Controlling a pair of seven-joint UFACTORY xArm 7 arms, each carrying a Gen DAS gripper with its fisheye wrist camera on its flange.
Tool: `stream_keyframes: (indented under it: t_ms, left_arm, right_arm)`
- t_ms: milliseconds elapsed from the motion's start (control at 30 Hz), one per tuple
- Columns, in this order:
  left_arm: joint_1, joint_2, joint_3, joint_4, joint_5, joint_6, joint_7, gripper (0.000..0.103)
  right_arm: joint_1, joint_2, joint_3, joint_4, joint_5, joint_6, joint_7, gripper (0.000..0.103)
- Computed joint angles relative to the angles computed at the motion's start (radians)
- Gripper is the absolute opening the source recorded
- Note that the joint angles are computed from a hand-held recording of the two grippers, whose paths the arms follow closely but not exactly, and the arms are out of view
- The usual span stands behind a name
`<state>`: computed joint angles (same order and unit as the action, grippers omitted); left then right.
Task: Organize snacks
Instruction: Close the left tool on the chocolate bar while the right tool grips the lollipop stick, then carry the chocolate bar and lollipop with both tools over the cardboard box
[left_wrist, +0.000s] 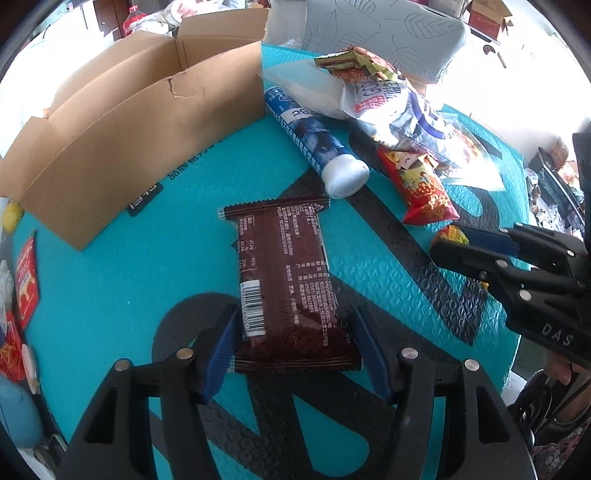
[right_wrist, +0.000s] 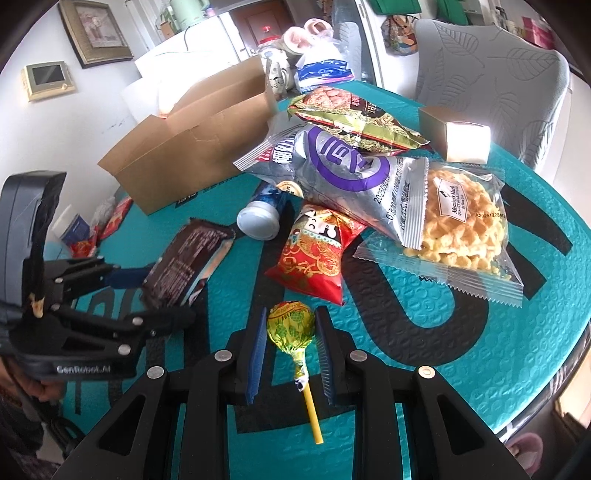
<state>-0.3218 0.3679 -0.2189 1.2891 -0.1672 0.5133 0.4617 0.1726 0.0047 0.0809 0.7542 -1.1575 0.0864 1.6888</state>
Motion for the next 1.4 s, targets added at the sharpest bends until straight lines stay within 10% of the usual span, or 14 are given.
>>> stream_keyframes:
  t_ms: [367, 667, 733, 1400]
  left_arm:
    - [-0.036, -0.037, 0.023, -0.086, 0.040, -0.090, -0.158, 0.074]
    - [-0.097, 0.113, 0.045, 0.108, 0.140, -0.070, -0.298, 0.066]
    - [-0.075, 0.116, 0.026, 0.117, 0.133, -0.081, -0.271, 0.050]
    - [0.066, -0.073, -0.043, -0.075, -0.117, -0.196, -0.061, 0.047]
  right_arm:
    - [0.005, 0.002, 0.006, -0.010, 0.227, 0.007, -0.253, 0.026]
    - [0.041, 0.030, 0.000, 0.026, 0.348, 0.050, -0.378, 0.026]
    - [0.049, 0.032, -0.004, 0.031, 0.353, 0.057, -0.376, 0.026]
    - [0.137, 0.118, -0.039, 0.155, 0.571, 0.002, -0.668, 0.026]
